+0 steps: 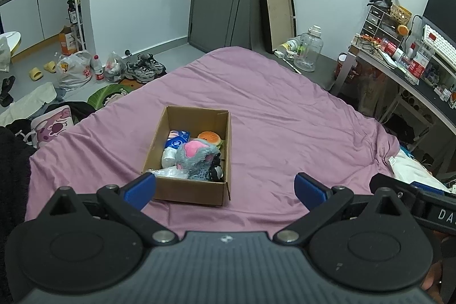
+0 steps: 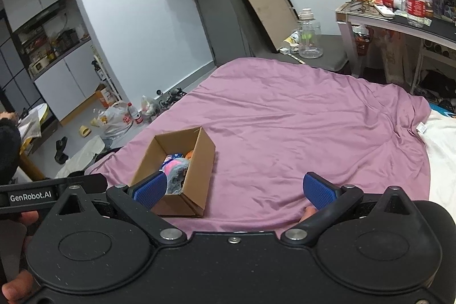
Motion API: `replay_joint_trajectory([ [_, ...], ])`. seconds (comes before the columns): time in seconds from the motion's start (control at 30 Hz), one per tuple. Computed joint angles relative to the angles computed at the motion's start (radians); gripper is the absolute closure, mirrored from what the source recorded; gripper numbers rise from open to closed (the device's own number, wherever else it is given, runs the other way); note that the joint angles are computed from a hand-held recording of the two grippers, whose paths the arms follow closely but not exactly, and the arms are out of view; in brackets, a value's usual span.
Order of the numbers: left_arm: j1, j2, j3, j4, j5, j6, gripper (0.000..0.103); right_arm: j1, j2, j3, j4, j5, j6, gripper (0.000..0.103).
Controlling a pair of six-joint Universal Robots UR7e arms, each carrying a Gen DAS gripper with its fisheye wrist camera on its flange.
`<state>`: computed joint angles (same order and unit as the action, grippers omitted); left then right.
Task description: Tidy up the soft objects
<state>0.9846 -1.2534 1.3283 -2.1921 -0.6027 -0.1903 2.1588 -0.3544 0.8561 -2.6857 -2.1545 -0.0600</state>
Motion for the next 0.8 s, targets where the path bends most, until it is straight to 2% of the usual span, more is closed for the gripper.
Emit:
replay_joint_trajectory([
  [0.2, 0.001, -0.012, 0.008, 0.007, 0.012, -0.012, 0.001, 0.003, 0.003, -0.002, 0.016, 0.012, -0.019, 0.0],
  [0.8, 0.004, -0.024, 0.047, -0.027, 0.017, 0.049, 0.001, 0.007, 0.01, -0.008, 0.034, -0.023, -0.007, 0.0],
])
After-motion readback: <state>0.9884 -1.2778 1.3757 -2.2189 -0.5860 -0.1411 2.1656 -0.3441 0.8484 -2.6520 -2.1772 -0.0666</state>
